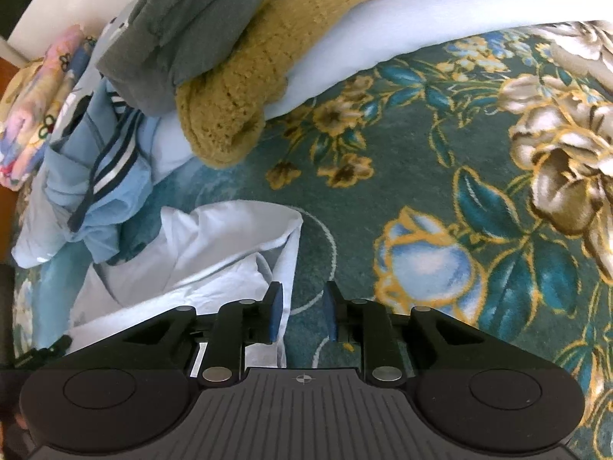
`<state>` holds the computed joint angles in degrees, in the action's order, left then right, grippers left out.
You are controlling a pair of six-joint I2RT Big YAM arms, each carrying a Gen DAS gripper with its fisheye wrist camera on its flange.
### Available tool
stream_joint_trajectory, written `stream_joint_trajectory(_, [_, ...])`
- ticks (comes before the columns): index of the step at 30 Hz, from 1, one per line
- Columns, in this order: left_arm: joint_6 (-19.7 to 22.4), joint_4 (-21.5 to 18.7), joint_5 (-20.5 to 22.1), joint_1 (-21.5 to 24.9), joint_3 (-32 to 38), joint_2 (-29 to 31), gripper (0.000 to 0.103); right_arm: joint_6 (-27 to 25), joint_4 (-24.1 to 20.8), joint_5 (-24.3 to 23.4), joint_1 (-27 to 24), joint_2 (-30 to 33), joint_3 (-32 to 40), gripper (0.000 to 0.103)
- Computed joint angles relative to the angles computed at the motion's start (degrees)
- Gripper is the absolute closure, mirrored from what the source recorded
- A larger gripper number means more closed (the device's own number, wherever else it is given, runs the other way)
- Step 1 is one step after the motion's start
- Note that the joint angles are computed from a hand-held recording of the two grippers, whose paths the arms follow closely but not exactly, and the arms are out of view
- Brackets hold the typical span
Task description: Fold clothes
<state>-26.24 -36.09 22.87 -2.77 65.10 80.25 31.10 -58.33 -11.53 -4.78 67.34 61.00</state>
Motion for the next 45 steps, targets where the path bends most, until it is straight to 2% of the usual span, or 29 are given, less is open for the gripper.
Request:
stream_joint_trajectory(2, [-1.3, 0.5, 1.1, 0.7, -0.6, -1.5, 0.083, 0.5, -0.2, -0.2, 0.1, -1.0, -0.4, 0.082])
stream_joint_trajectory(3, [-0.9, -0.2, 1.9, 0.9, -1.0, -2.5, 0.083, 1.0, -0.3, -0.3, 0.2, -1.8, -0.7, 0.081])
stream_joint_trajectory(7, [4.1, -6.1, 5.4, 1.2, -2.4, -6.5, 0.077, 3.4, -1.9, -2.0, 0.7, -5.6, -2.5, 0.078])
stream_joint_trajectory(9, [5.2, -8.8, 5.4, 0.4, -4.0, -8.2, 0.075, 4.1, -3.6, -2.1, 1.4, -7.7, -3.4, 0.077])
stream_joint_trajectory(12, [6.9, -12.9, -0.8, -2.4, -4.9, -8.6, 0.075, 6.6, -5.8, -2.7, 2.5, -10.9, -5.1, 0.072])
stream_joint_trajectory(14, [6.9, -12.6, -4.8, -3.9, -6.0, -9.4, 0.075, 8.2, -7.4, -2.8, 3.2, -12.9, -6.1, 0.072])
stream_joint_trajectory(16, [4.6, -11.9, -5.1, -4.1, -6.9, -11.4, 0.079, 8.6, -9.2, -3.1, 3.7, -14.1, -6.5, 0.072])
stream_joint_trajectory(19, [1.6, -11.5, -4.1, -3.9, -8.5, -16.2, 0.075, 7.8, -11.4, -4.2, 3.9, -15.1, -6.4, 0.072])
stream_joint_trajectory(24, [2.5, -19.4, -7.1, -5.2, -10.5, -27.8, 0.071, 5.0, -14.5, -6.1, 5.2, -16.2, -5.9, 0.071])
stream_joint_trajectory(27, [3.7, -25.9, -8.9, -6.3, -11.6, -34.3, 0.067, 3.2, -18.4, -5.6, 8.3, -17.0, -5.8, 0.071])
stream_joint_trajectory(29, [4.2, -29.5, -8.5, -7.3, -12.5, -37.3, 0.064, 4.4, -20.9, -4.6, 11.2, -18.5, -6.1, 0.071])
stream_joint_trajectory(32, [5.7, -34.5, -8.9, -8.8, -13.8, -41.5, 0.056, 10.0, -23.3, -3.8, 16.3, -22.5, -7.1, 0.071])
stream_joint_trajectory(35, [9.7, -38.2, -9.7, -9.8, -14.6, -44.7, 0.045, 18.1, -24.9, -0.4, 24.2, -26.1, -8.4, 0.069])
stream_joint_trajectory(36, [11.4, -39.5, -8.6, -8.6, -14.8, -45.9, 0.043, 21.8, -25.5, 1.4, 27.8, -27.0, -9.0, 0.068])
stream_joint_trajectory(38, [14.7, -41.1, -5.7, -5.3, -15.5, -48.8, 0.024, 30.2, -26.5, 5.0, 35.3, -28.1, -9.7, 0.068])
stream_joint_trajectory(40, [19.2, -42.9, -2.3, -1.1, -16.2, -51.1, 0.017, 39.6, -27.3, 9.2, 43.7, -28.7, -10.0, 0.063])
stream_joint_trajectory(41, [21.1, -43.9, -1.1, 0.7, -16.4, -52.0, 0.009, 44.2, -27.3, 11.0, 47.9, -28.9, -10.0, 0.062])
stream_joint_trajectory(43, [24.3, -46.0, 0.3, 4.3, -16.5, -54.0, 0.007, 52.5, -26.9, 14.8, 56.4, -28.9, -9.9, 0.057])
stream_joint_trajectory(45, [28.8, -48.8, 3.6, 9.7, -16.6, -55.2, 0.005, 58.8, -26.7, 18.9, 63.4, -28.5, -9.5, 0.053])
